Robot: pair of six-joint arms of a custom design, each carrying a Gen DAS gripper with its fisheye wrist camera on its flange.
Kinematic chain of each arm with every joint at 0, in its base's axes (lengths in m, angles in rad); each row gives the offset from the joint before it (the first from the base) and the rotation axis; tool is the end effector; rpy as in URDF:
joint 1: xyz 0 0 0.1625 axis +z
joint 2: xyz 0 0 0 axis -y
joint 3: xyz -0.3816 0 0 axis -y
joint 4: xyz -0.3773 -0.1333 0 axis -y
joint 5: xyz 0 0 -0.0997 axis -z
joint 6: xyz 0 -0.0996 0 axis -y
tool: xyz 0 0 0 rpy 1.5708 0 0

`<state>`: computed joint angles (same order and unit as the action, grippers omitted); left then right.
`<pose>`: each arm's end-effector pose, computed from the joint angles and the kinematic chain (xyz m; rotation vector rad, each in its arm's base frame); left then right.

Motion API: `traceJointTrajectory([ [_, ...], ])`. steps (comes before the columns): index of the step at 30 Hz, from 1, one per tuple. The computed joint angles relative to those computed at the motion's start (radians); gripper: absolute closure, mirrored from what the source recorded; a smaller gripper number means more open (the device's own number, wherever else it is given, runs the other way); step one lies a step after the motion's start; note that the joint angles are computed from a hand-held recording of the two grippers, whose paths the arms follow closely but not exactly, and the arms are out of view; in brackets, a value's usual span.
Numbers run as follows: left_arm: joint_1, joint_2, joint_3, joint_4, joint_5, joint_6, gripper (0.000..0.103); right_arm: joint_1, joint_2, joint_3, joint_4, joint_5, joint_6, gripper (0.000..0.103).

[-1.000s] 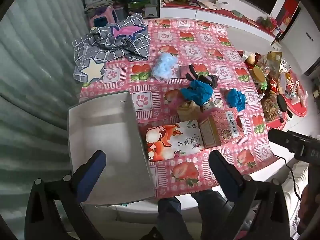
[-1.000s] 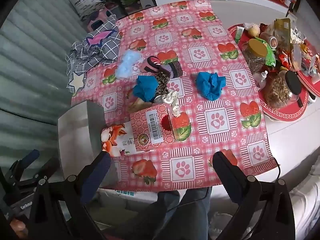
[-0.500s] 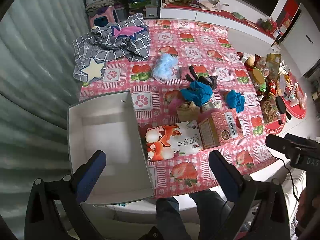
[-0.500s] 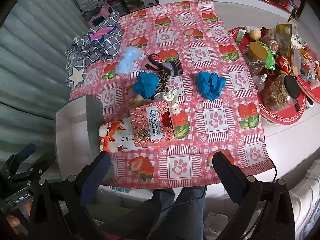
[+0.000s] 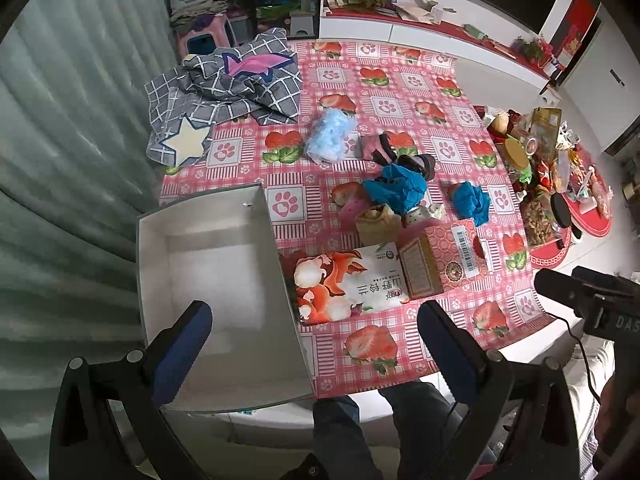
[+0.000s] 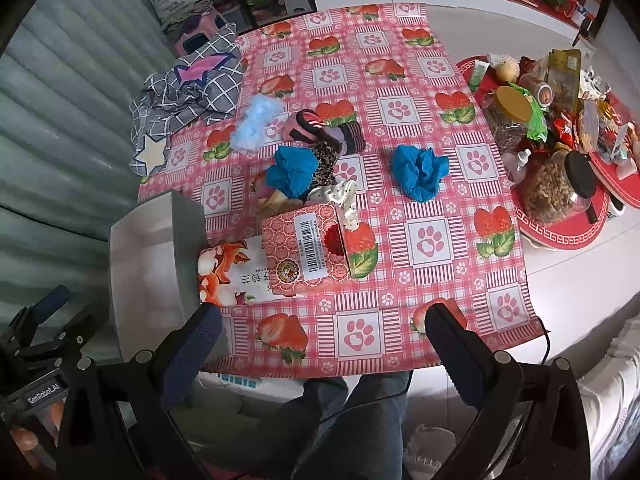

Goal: Organize soft objects
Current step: 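Move both tools from the white box toward the soft items on the table, then grasp the light blue plush with the left tool while the right tool grasps the blue cloth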

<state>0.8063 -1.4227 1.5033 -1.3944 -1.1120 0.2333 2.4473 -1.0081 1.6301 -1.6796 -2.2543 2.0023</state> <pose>-0.2223 -0.4881 0.3978 1.3275 2.2706 0.1666 0.4748 -0.3037 0.1492 -1.1113 -2.1887 0.7779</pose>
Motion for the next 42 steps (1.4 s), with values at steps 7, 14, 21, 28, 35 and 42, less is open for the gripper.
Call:
traceJointTrajectory([
  [7,0.001,0.000,0.002,-0.012,0.008,-0.002,0.000,-0.004,0.002,-0.003,-0.004,0.000,-0.007,0.001],
  [14,-0.003,-0.003,0.012,-0.021,0.079,0.005,0.000,-0.012,0.004,-0.006,-0.016,-0.002,-0.030,0.001],
  [21,0.005,-0.006,0.021,-0.053,0.075,0.013,0.000,-0.015,0.002,0.000,-0.022,-0.006,-0.034,0.001],
  [28,0.006,0.016,0.040,-0.057,0.089,-0.010,0.000,-0.028,-0.042,0.057,-0.052,0.001,-0.033,0.001],
  [35,-0.005,0.093,0.041,-0.061,0.102,-0.077,0.000,-0.083,-0.131,0.194,-0.160,0.034,-0.091,0.001],
  [42,-0.012,0.209,0.028,-0.158,0.138,-0.119,0.000,-0.171,-0.243,0.340,-0.272,0.053,-0.195,0.001],
])
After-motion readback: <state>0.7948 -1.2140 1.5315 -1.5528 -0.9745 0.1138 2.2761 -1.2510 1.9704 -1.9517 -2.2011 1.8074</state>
